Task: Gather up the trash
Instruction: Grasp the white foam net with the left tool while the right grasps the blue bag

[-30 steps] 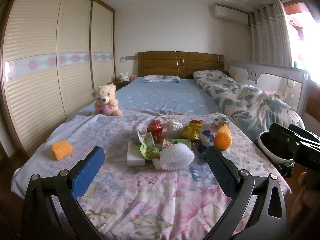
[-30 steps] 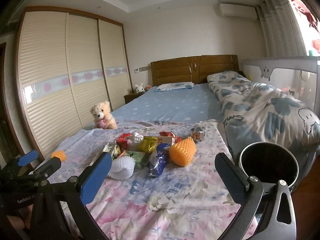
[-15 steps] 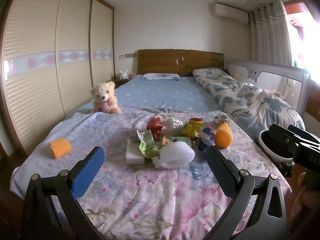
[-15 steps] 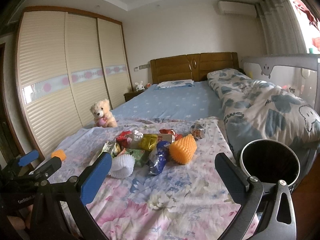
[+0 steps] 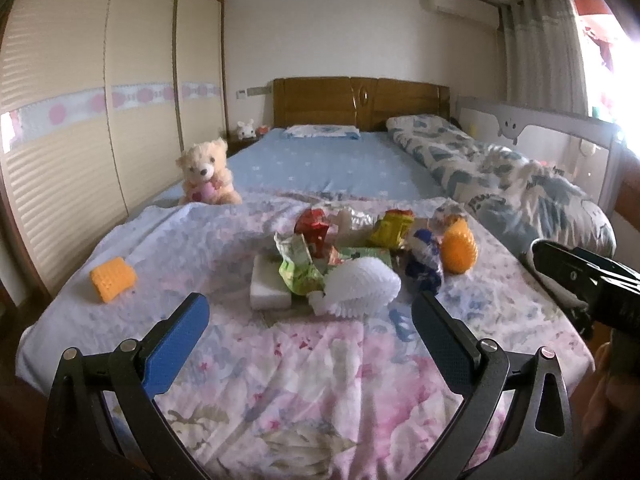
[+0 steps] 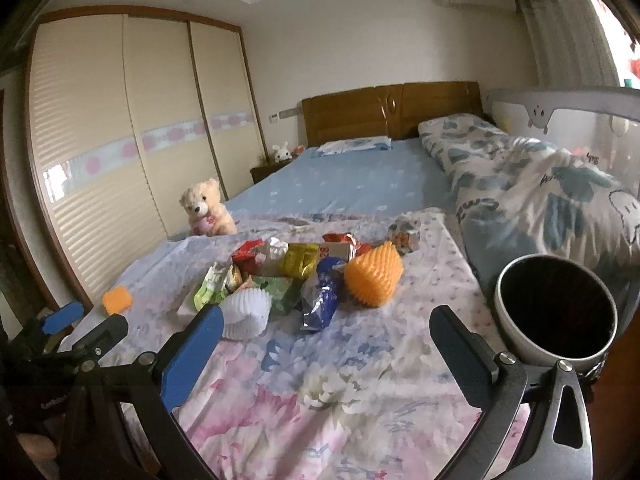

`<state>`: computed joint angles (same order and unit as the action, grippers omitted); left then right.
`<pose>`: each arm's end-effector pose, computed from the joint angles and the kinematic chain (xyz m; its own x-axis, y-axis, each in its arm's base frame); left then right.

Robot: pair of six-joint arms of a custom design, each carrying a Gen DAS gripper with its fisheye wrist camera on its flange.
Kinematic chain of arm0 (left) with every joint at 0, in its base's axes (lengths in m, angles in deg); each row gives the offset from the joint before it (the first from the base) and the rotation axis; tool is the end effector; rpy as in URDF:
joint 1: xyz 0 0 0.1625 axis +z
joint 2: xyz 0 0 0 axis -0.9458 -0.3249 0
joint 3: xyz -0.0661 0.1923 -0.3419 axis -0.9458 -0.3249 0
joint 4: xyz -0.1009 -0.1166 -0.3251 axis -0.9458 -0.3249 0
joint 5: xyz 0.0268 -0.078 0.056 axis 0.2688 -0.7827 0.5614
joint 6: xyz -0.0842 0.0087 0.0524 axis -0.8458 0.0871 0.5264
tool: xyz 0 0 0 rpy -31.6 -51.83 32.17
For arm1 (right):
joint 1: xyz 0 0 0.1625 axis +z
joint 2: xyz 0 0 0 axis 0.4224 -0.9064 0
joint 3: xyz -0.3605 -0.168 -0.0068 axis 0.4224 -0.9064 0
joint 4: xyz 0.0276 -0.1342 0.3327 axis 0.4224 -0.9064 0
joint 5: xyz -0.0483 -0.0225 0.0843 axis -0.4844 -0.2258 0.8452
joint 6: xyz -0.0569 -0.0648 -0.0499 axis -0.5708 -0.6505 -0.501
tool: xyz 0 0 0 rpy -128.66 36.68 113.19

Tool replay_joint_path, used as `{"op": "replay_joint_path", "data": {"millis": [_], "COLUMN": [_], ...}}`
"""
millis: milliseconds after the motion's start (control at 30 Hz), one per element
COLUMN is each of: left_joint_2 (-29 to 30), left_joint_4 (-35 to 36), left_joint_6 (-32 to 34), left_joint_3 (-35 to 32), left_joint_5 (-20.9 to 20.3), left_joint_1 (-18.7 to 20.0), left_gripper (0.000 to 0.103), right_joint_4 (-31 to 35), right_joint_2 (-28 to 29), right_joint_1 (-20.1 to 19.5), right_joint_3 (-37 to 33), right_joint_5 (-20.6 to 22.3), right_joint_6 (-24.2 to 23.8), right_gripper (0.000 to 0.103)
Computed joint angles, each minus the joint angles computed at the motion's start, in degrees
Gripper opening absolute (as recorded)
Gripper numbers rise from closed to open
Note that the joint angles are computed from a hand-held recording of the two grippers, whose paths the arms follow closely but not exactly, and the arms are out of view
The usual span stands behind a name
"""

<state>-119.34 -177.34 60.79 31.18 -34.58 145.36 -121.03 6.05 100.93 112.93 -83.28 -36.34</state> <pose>-0.0232 -0.6768 0.4374 -0.6201 0.4412 -0.6487 0.7822 0.4120 -0.4674 0.4819 -0.5893 -0.0118 -0.7905 0.3175 0.5238 -0.3676 0.4381 -0.8203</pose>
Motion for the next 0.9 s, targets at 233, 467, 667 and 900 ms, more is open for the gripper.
{"op": "replay_joint_path", "data": {"millis": [233,467,667,900], "left_joint_2": [4.1,9.7,12.9,16.4], "left_joint_4": [5.5,12.4,15.0,17.6], "left_joint_6": [-0.2,-1.1,0.2,1.2], "left_joint_3": [-5.8,-13.7,-17.4,-21.2], "left_joint_5": [1.5,3.3,4.5,6.4], "left_joint_1": [0.7,1.0,1.1,0.8], "left_gripper": [0.096,0.082,0.081,0.077], "right_joint_4": [6.9,14.3,20.7,27.3], "right_joint_2": [-2.7,-5.3,-5.0,-2.6], "right_joint_1": [-2.5,-6.0,-8.3,-10.3], "right_joint_3": [4.2,7.2,4.7,-1.7], "right_joint_5": [3.5,8.2,12.5,16.3], "right_joint_6": [8.2,16.9,21.9,24.5], "right_gripper": [0.099,0.085,0.078,0.072]}}
